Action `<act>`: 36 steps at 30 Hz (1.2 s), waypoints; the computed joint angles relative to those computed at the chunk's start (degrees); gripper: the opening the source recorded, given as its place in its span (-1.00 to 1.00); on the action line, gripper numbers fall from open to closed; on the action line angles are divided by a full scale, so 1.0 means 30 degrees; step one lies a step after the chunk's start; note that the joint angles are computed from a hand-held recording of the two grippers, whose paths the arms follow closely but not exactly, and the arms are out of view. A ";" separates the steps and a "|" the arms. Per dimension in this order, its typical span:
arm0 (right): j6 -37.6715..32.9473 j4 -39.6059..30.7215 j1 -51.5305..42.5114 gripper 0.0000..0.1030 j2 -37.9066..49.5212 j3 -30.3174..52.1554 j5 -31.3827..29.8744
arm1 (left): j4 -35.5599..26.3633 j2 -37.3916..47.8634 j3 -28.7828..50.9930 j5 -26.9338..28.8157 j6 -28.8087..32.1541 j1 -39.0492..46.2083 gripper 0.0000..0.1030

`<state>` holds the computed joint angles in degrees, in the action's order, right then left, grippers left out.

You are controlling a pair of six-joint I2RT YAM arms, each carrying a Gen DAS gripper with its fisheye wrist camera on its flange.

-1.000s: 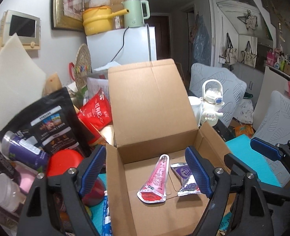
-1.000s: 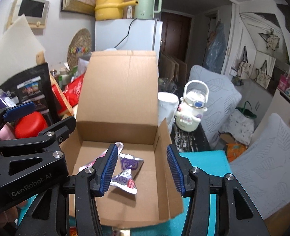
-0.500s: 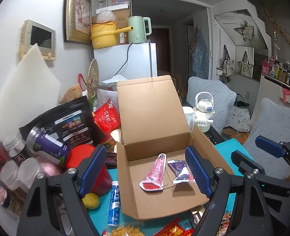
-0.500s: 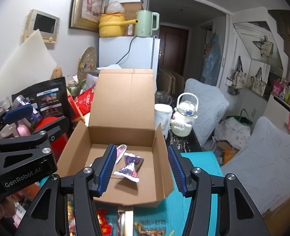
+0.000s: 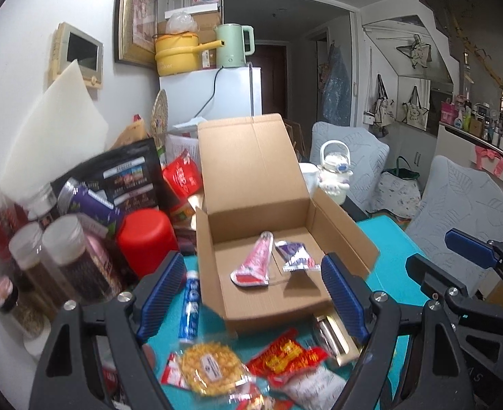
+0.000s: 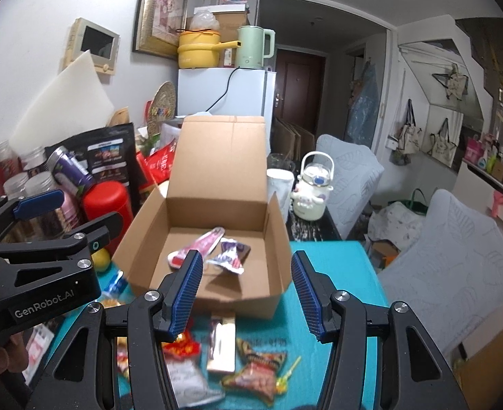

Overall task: Organize snacks
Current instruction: 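Withdraw both tools from the box back toward the snacks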

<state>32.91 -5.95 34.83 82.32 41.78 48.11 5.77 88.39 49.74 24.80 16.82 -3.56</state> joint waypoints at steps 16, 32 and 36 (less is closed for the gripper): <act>0.5076 -0.0069 0.3383 0.05 0.2062 -0.1704 0.0291 | 0.1109 -0.1212 -0.4393 0.1441 0.2318 0.2395 0.61; 0.5534 0.3166 0.3589 0.05 0.5293 -0.2003 -0.2181 | 0.2039 0.2704 -0.4085 0.1358 0.3861 0.3817 0.61; 0.5214 0.4207 0.3315 0.05 0.6399 -0.1876 -0.3094 | 0.2135 0.3712 -0.3770 0.1088 0.4357 0.3977 0.61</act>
<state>48.55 6.67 44.78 101.52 36.15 38.83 12.18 99.53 38.43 28.06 29.89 8.37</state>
